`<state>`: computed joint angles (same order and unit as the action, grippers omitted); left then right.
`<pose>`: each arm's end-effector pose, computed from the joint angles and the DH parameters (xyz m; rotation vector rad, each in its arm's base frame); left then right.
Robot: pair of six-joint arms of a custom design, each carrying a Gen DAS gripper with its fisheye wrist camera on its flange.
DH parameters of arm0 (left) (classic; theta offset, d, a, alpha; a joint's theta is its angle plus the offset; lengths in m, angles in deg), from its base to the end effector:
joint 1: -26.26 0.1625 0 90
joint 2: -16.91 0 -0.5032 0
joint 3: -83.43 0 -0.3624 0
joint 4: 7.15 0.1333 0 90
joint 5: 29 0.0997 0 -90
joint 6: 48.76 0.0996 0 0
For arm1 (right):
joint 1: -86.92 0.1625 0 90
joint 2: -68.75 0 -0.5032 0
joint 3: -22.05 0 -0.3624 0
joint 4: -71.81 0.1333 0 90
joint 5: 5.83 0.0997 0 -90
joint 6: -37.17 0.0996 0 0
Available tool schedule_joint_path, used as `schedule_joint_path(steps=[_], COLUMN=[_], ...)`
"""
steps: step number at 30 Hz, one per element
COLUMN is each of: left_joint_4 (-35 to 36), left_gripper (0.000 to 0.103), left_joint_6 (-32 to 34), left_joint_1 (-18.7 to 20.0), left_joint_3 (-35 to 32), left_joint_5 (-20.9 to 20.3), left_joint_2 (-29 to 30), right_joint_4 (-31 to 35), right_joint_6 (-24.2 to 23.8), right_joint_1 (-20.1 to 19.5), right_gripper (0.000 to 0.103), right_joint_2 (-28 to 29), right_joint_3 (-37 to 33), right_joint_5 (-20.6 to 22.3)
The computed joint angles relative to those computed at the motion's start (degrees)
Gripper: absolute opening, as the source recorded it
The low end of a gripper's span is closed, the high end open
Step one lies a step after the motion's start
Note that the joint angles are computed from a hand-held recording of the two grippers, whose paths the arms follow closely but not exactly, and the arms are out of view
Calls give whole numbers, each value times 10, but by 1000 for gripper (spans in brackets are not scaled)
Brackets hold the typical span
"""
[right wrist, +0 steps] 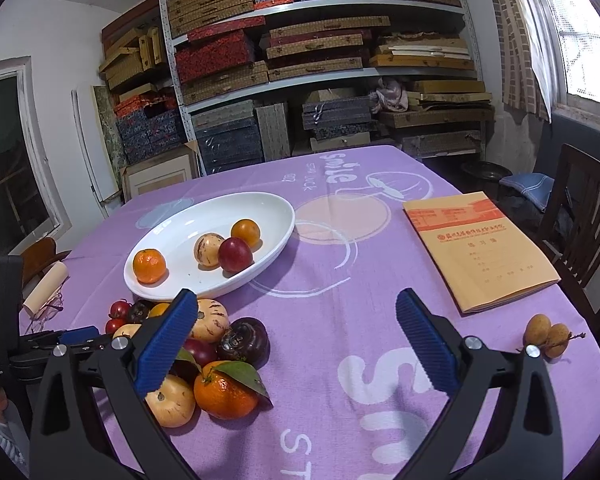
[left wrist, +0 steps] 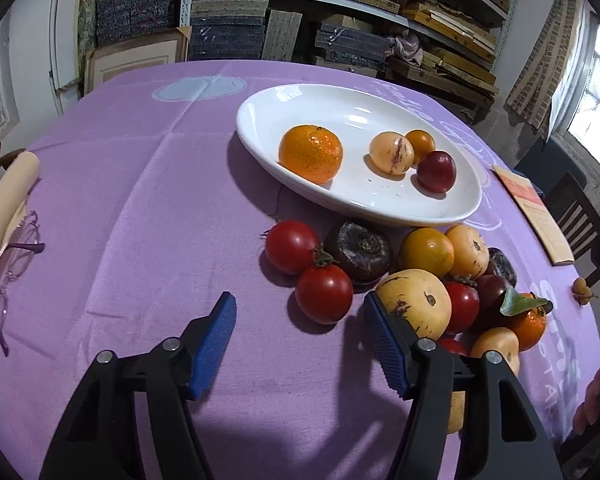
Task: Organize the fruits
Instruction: 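Withdraw both tools from the plate toward the fruit pile, then grasp the red tomato with the left tool while the right tool grasps the leafy tangerine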
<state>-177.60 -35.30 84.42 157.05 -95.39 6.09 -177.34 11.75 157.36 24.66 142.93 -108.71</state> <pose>-0.2657 -0.7562 -0.1221 0.9731 2.5628 -0.5114 -0.0807 -0.5590 0.2457 -0.0930 -1.9651 1.4979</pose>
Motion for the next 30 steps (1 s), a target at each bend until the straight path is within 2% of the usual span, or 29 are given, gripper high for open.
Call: schedule_joint_path(steps=[2, 4, 14, 15, 17, 20, 26, 30], left_joint_4=[-6, -3, 1, 6, 7, -30, -169, -220], left_gripper=[55, 45, 37, 32, 29, 29, 29, 29], left_joint_6=[10, 13, 11, 13, 22, 39, 67, 57], left_joint_1=[2, 3, 4, 3, 0, -4, -14, -14], left_joint_3=[-4, -6, -14, -14, -11, 7, 66, 104], left_joint_5=[-11, -23, -35, -33, -27, -23, 38, 69], left_joint_2=[3, 4, 7, 7, 8, 4, -8, -24], right_joint_4=[-1, 0, 2, 2, 3, 5, 28, 38], right_joint_6=[0, 1, 13, 13, 13, 13, -11, -59], right_joint_1=[0, -1, -4, -4, -5, -4, 4, 24], right_gripper=[97, 97, 97, 97, 98, 98, 97, 97], right_joint_2=[0, 0, -3, -3, -3, -3, -2, 16], right_joint_3=[0, 0, 1, 1, 2, 2, 6, 8], right_joint_5=[0, 1, 9, 9, 10, 10, 10, -30])
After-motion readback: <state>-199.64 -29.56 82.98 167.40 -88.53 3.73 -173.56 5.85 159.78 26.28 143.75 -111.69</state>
